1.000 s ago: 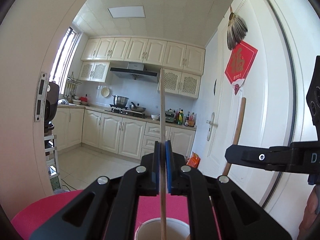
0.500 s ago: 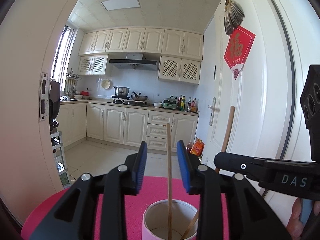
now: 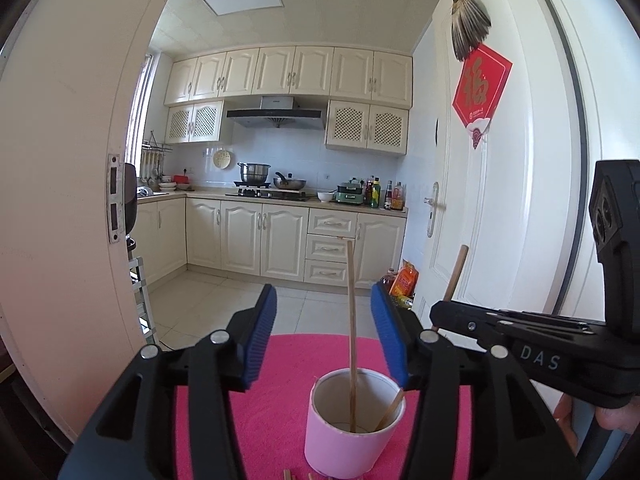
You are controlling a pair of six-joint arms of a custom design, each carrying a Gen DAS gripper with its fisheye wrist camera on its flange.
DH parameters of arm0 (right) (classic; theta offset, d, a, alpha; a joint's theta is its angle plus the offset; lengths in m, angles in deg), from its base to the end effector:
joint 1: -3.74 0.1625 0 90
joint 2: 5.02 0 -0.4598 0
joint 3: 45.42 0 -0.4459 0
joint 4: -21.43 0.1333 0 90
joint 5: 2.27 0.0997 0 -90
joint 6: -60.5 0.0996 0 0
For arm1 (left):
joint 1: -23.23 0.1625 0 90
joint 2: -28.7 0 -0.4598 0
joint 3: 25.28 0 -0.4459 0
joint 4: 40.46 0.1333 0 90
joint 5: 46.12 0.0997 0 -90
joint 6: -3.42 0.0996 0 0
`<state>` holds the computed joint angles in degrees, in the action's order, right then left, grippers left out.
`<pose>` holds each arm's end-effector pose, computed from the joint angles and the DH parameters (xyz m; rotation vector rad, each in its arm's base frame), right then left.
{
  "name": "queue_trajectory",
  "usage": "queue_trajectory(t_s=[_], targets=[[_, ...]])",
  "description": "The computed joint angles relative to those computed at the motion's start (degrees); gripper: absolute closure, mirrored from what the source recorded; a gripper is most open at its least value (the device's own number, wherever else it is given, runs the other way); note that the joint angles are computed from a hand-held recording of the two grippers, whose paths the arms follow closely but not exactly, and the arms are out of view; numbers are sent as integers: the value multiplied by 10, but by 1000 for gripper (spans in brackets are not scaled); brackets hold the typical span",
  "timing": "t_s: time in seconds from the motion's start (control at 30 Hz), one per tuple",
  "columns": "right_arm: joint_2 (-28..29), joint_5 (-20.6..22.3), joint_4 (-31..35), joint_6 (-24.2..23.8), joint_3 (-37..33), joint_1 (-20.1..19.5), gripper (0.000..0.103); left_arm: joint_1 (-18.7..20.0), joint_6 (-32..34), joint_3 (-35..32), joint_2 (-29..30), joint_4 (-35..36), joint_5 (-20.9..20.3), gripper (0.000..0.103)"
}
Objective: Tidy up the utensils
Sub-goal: 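Open the right tool to drop its chopstick into the cup, then withdraw both tools, then grasp another chopstick with the left tool while the right tool grasps one too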
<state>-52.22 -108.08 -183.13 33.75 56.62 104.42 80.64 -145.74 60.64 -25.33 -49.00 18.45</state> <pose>0.2345 -0.6704 0.1731 0.5933 -2.3521 1.3277 -0.2242 -0.6777 0.1719 0.9223 2.1439 -1.5257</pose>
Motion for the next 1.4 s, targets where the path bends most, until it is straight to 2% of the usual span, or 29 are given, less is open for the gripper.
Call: queue_trajectory(t_s=[0.03, 0.1, 0.17, 0.3, 0.47, 0.7, 0.9, 1.1, 1.13, 1.17, 1.23, 1.3, 1.4], targets=[[-1, -4, -4, 1, 2, 2, 86, -2, -2, 3, -4, 3, -4, 51], [-4, -6, -16, 3, 10, 4, 65, -5, -15, 7, -12, 17, -13, 50], [-9, -9, -30, 1, 21, 7, 55, -7, -29, 7, -18, 45, -30, 49], [-25, -22, -44, 5, 46, 11, 55, -8, -67, -8, -21, 131, -74, 49], [-35, -49, -47, 12, 77, 16, 55, 3, -154, -34, -8, 273, -116, 49], [-35, -87, 3, 33, 109, 19, 55, 27, -247, -45, 18, 413, -123, 49], [-33, -106, 60, 64, 128, 13, 55, 34, -289, -45, 44, 488, -125, 49], [-27, -132, 133, 91, 130, 14, 55, 38, -320, -36, 60, 526, -126, 50], [-29, -131, 150, 95, 132, 12, 55, 38, -323, -34, 61, 530, -126, 52], [-29, -132, 172, 102, 130, 11, 56, 40, -328, -35, 64, 538, -124, 62], [-31, -126, 207, 110, 127, 8, 57, 44, -345, -40, 70, 553, -121, 66], [-29, -121, 235, 121, 122, 6, 69, 44, -348, -42, 70, 554, -123, 70], [-22, -124, 258, 131, 116, 4, 69, 46, -349, -44, 71, 554, -125, 75]])
